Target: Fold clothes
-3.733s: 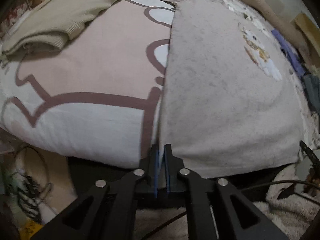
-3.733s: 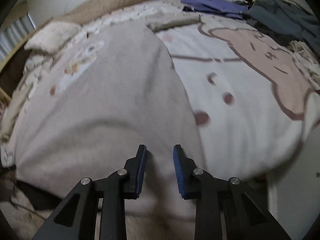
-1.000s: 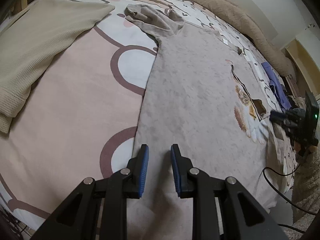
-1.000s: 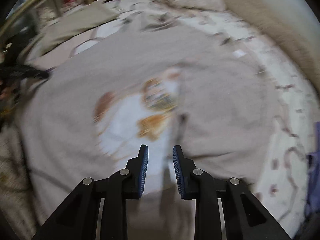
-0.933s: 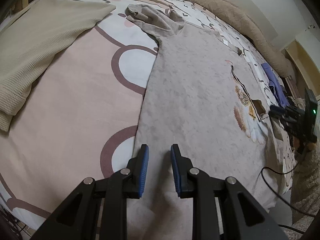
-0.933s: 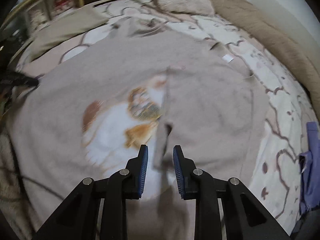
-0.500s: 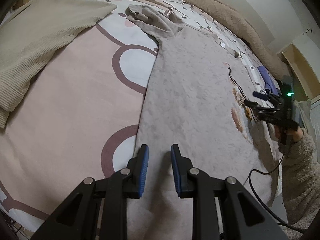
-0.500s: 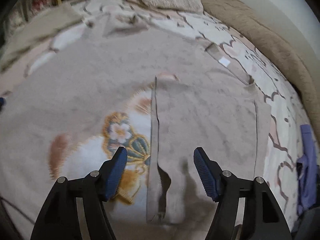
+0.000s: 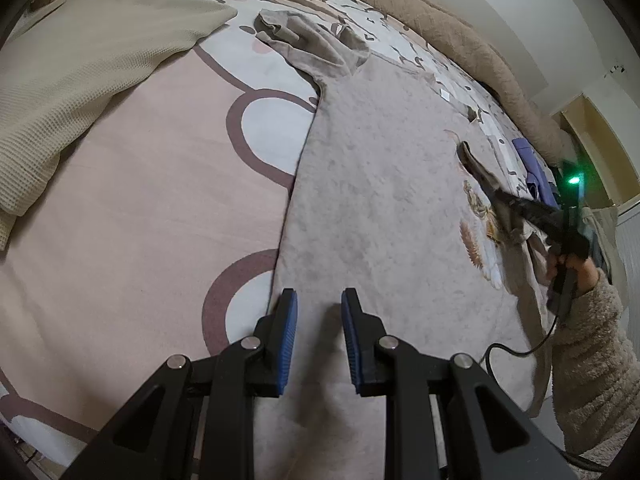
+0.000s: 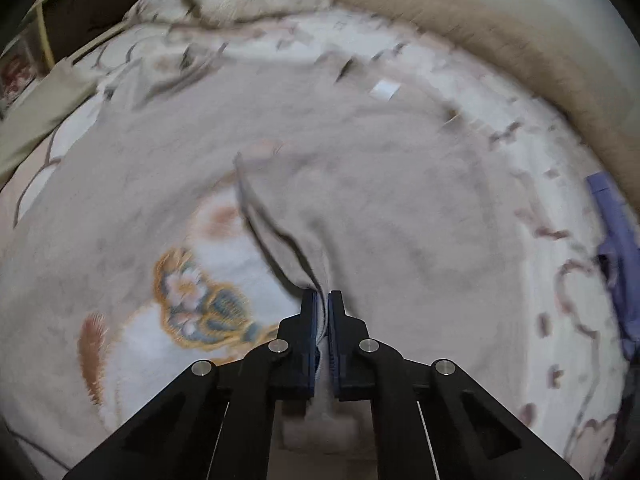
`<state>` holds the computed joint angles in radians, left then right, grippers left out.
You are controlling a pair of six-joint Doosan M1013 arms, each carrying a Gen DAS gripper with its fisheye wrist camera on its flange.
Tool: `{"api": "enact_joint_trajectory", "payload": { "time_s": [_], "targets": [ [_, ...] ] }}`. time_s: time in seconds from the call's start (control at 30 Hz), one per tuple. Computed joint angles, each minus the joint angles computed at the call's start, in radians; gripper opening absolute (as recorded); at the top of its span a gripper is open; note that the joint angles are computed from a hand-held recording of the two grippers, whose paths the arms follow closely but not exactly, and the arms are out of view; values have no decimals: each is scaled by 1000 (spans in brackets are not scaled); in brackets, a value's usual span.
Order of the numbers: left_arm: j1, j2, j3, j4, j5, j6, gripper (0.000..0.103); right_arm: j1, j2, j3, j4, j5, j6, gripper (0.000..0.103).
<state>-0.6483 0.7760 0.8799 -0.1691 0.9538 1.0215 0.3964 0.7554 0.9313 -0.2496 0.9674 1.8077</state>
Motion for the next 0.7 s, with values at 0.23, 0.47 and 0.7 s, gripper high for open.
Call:
{"api": "enact_joint_trajectory", "payload": {
  "time_s": [0.23,0.47,0.7],
  "targets": [
    [-8,9,-28,45,39,-18,23,-77,-156,178,-263,-159,422,4],
    [-18,35,-82,89,99,-24,23,-238,-221,336,-285,-124,826,4],
    [-17,49,-118,138,126,-54,23,-281,-196,382,-204,-123,843,6]
  ]
}}
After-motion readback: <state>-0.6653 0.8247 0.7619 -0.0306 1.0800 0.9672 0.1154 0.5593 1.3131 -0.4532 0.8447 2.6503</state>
